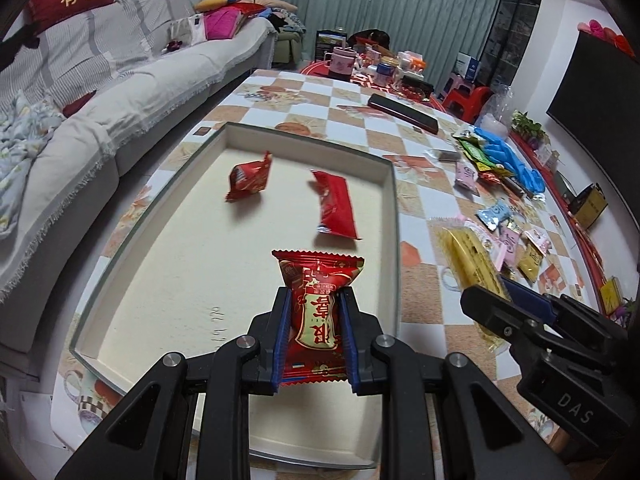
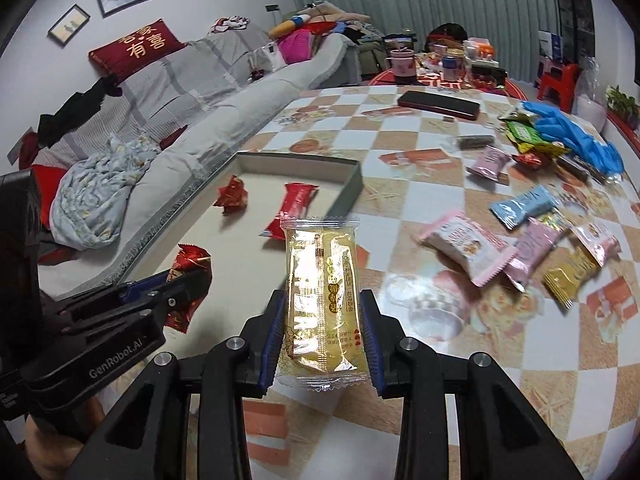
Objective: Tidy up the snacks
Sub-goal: 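Carry the red candy and yellow pack over the box tray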
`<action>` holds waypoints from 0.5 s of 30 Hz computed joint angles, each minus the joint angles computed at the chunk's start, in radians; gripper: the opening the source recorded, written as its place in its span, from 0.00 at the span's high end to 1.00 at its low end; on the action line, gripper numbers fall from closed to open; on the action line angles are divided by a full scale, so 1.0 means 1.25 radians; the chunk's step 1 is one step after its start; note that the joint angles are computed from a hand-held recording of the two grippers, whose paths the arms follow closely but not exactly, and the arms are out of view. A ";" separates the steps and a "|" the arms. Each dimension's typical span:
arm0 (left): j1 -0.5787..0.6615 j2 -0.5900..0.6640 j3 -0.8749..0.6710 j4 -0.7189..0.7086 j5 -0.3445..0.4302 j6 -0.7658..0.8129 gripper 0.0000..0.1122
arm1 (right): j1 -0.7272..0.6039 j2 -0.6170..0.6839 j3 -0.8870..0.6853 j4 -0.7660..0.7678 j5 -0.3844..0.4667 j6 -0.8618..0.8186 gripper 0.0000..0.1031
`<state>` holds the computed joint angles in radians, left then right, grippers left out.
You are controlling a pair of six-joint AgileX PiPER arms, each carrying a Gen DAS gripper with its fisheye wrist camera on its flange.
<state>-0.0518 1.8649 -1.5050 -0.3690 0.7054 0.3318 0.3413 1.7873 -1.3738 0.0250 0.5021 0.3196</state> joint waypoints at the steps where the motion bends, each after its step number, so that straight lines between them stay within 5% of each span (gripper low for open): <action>1: 0.008 0.006 -0.005 -0.006 0.005 0.004 0.77 | 0.007 0.012 -0.017 -0.007 0.008 0.005 0.64; 15: 0.075 0.086 -0.117 0.009 0.104 0.014 0.78 | 0.084 0.206 -0.315 -0.062 0.157 0.047 0.64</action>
<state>0.0415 1.9727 -1.6512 -0.3578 0.8357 0.3494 0.4460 2.0449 -1.7680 -0.0520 0.6985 0.3786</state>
